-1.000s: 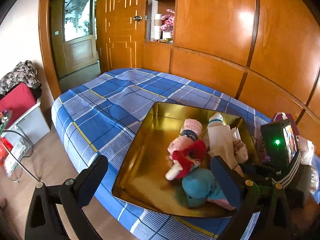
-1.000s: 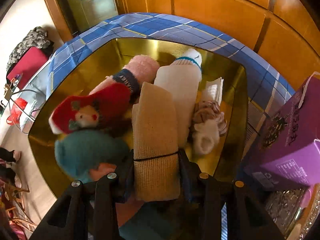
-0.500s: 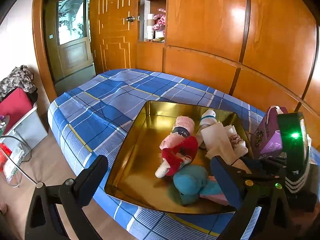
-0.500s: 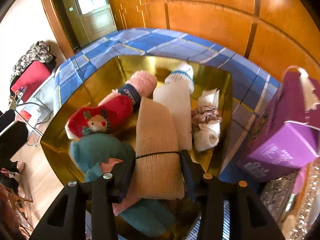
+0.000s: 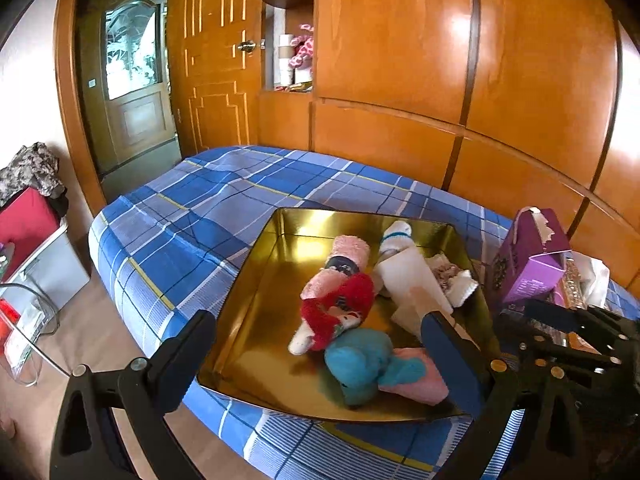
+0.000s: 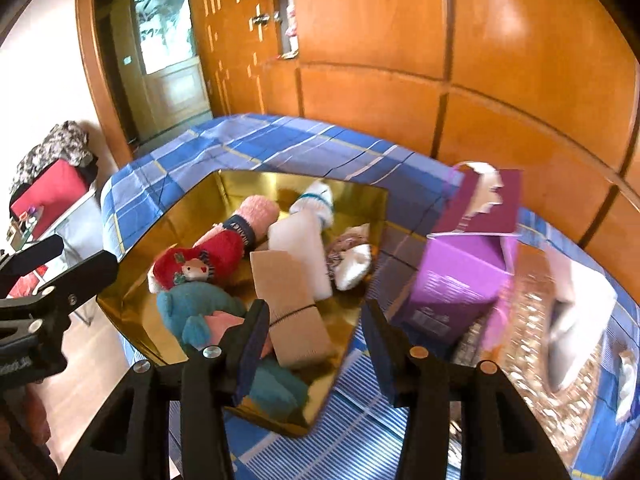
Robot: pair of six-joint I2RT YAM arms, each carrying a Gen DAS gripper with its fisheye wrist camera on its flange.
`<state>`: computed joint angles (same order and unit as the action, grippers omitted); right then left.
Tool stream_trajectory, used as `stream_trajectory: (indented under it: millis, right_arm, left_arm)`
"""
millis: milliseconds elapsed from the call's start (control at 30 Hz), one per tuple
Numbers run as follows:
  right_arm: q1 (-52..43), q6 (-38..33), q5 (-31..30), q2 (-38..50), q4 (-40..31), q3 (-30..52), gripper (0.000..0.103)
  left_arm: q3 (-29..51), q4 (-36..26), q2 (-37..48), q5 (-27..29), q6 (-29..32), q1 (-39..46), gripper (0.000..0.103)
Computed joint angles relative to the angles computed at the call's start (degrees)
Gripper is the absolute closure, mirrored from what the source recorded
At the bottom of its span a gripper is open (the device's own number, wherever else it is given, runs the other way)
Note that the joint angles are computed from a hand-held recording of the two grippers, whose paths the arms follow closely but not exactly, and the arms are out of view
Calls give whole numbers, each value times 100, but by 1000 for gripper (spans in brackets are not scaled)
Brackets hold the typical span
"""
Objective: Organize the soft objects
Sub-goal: 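Move both tools back toward the white packet and blue tissue pack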
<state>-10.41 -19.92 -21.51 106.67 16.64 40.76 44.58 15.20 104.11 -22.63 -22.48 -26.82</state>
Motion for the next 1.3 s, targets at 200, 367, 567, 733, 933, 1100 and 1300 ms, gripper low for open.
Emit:
stream_trajectory:
  millis: [200,367,567,733,933,1100,1300]
  right_arm:
    - [-658,62,-241,-575,556,-721,55]
    - [-1401,-66,-496,-767,677,-969,55]
    - [-2348,-103,-864,-723,608,-936,55]
    - [-2957,-189,-1096,-624,615,-899,55]
    - [-3747,-344,-1239,-289,444,-614,55]
    - [-4342,-522,-1302,47,250,-275,55]
    - [-5040,-716,-1304,483,-141,306,55]
  left_arm:
    - [2,-1,-69,-8,86,-270,0]
    - [40,5,-73,-72,173,-624,0]
    - [195,-94,4,-143,241,-1049,0]
    - [333,-143,62,-192,364,-1385,0]
    - [551,-190,140,-200,580,-1670,0]
    - [773,-277,245,-156,679,-1863,0]
    - [1070,-289,375,32,955,-2071,0]
